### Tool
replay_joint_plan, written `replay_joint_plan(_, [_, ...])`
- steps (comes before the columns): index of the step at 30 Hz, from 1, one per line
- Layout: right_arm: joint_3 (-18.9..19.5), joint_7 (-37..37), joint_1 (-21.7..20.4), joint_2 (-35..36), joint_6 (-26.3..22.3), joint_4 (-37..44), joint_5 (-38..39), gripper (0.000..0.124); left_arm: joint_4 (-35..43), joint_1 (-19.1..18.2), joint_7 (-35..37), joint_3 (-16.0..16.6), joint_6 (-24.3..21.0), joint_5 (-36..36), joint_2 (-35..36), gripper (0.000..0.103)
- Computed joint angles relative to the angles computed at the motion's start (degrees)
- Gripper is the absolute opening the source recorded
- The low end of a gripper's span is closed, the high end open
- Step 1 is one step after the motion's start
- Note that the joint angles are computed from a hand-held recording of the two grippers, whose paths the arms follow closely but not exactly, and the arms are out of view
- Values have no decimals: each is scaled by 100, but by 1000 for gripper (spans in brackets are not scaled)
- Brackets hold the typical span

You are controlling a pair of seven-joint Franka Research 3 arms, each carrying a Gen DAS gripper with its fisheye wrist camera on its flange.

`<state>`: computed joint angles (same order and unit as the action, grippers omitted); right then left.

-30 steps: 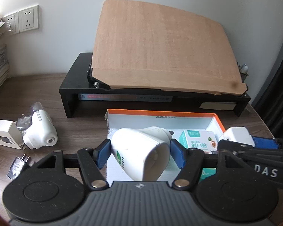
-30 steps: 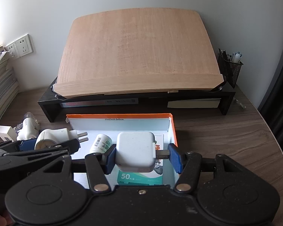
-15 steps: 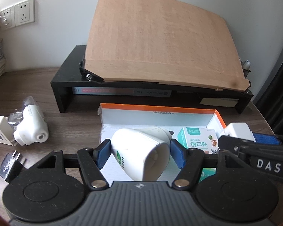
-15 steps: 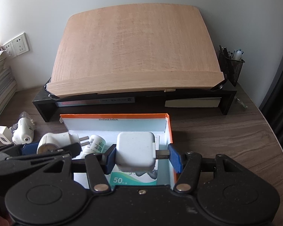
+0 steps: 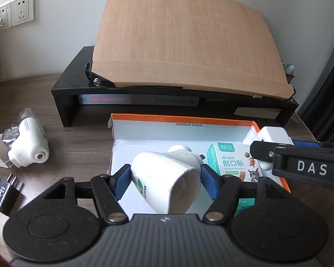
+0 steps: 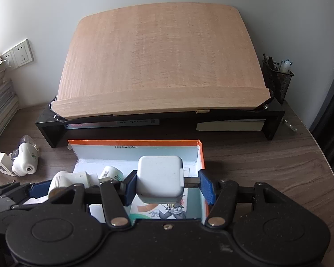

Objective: Organize rigid objects
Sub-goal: 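Lower the plug adapter and square charger into the white box, then open the left gripper to release the plug adapter while the right releases the charger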

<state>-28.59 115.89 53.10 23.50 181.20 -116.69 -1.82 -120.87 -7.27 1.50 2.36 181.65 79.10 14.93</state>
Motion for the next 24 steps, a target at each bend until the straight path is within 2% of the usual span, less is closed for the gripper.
replay_joint_plan(7, [267,-141,-258,56,-27,127,43,70,3,10,252,-22,69,-213,57,68])
replay_joint_plan(12, [401,-173,-398,101,-70,210,58,70,-1,-119,480,90,181,-425,110,68])
replay_joint_plan(14, [441,-183,-438,125,-82,248,55,70,-35,-75,799,42,267,-731,141,68])
replay_joint_plan(16, [362,-133,-374,162,-58,267,46,70,-116,95,1297,-148,352,-1193,163,69])
replay_joint_plan(17, [336,-119,-353,180,-63,284,50,70,-133,35,1361,-81,409,-1251,166,69])
replay_joint_plan(19, [279,-94,-303,212,-93,318,43,71,-130,-369,1180,382,603,-1136,170,70])
replay_joint_plan(20, [211,-62,-242,228,-110,326,22,71,-138,-549,1130,595,706,-1118,170,75])
replay_joint_plan(22, [-52,67,0,262,-12,277,-26,71,-152,-1327,897,1459,932,-1030,179,77])
replay_joint_plan(23, [-83,66,32,259,17,269,-7,72,-184,-1577,912,1739,1023,-1088,180,77])
replay_joint_plan(24, [-127,65,76,261,30,267,19,73,-225,-1667,968,1845,1065,-1164,163,77])
